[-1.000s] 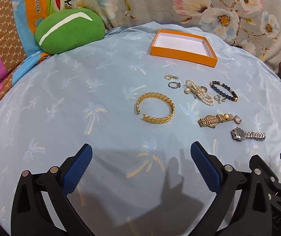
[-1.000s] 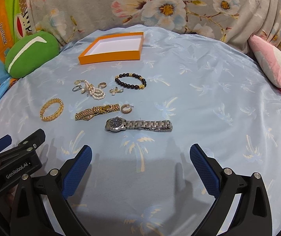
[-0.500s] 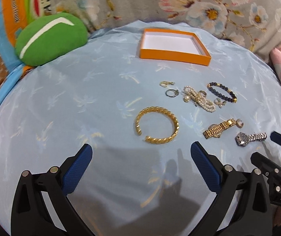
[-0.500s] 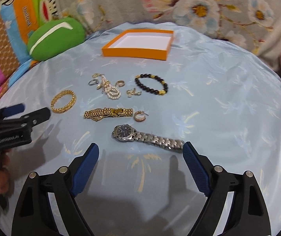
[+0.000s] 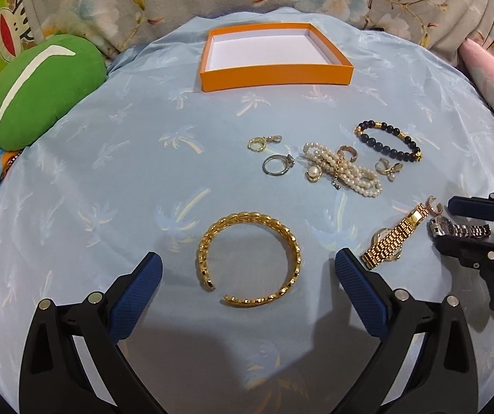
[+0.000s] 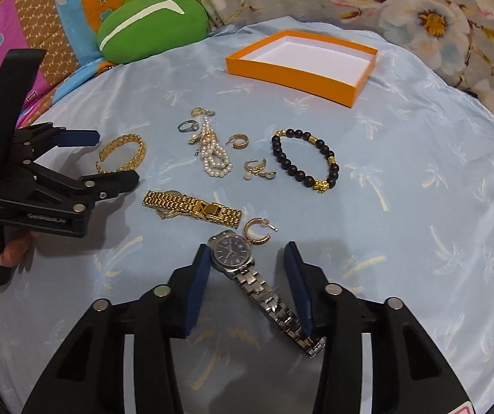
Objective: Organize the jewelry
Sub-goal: 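Grasp the gold twisted cuff bracelet with the left gripper while the right gripper grasps the silver watch, then lift and carry the cuff bracelet and silver watch into the orange box with both grippers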
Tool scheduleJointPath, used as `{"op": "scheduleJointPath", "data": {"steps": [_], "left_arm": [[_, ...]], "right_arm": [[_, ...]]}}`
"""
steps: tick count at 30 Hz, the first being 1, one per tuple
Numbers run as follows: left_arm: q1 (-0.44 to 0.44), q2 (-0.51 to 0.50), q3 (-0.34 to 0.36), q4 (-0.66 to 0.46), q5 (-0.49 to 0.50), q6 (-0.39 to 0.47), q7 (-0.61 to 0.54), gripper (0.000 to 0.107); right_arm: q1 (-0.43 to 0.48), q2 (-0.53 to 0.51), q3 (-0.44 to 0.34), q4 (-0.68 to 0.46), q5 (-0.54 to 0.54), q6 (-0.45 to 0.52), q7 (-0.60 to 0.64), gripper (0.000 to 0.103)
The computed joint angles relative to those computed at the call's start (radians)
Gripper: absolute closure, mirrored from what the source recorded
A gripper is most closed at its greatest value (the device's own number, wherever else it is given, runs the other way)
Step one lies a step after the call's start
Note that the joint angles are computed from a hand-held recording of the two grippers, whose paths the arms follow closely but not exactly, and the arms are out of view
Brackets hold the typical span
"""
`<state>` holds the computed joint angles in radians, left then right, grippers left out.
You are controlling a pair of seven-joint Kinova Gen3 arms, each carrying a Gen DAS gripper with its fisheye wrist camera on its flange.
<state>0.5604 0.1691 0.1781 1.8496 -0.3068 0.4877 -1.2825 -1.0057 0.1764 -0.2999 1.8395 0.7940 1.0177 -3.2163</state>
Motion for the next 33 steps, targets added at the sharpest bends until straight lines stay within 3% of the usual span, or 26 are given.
{"op": "scheduleJointPath", "data": {"steps": [5, 9, 13, 15, 20, 28, 33], "left_arm": [[0.026, -0.005, -0.012, 0.011, -0.046, -0.003, 0.050, 0.011], [0.026, -0.015, -0.012, 0.026, -0.055, -0.012, 0.075, 0.015], [-0.034, -0.025, 0.021, 0.033, 0.036, -0.018, 0.021, 0.016], [-0.016, -0.026, 0.001, 0.035, 0.021, -0.027, 0.051, 0.016], [0.004, -0.005, -0.011, 0.011, -0.018, -0.006, 0.097, 0.019], [-0.014, -0.026, -0.005, 0.047, -0.011, -0.064, 0.094, 0.052], [-0.035, -0.036, 0.002, 0.061, 0.030, -0.087, 0.060, 0.052]], "right_arm": [[-0.057, 0.036, 0.000, -0.041, 0.011, 0.093, -0.121, 0.078], [-0.117, 0.075, 0.008, -0.085, 0.013, 0.194, -0.254, 0.080], [-0.166, 0.110, 0.021, -0.129, -0.006, 0.285, -0.385, 0.080], [-0.181, 0.124, 0.027, -0.141, -0.005, 0.313, -0.428, 0.080], [-0.190, 0.132, 0.032, -0.145, -0.001, 0.326, -0.445, 0.079], [-0.188, 0.130, 0.030, -0.142, 0.001, 0.322, -0.451, 0.079], [-0.188, 0.128, 0.030, -0.138, 0.003, 0.319, -0.456, 0.079]]}}
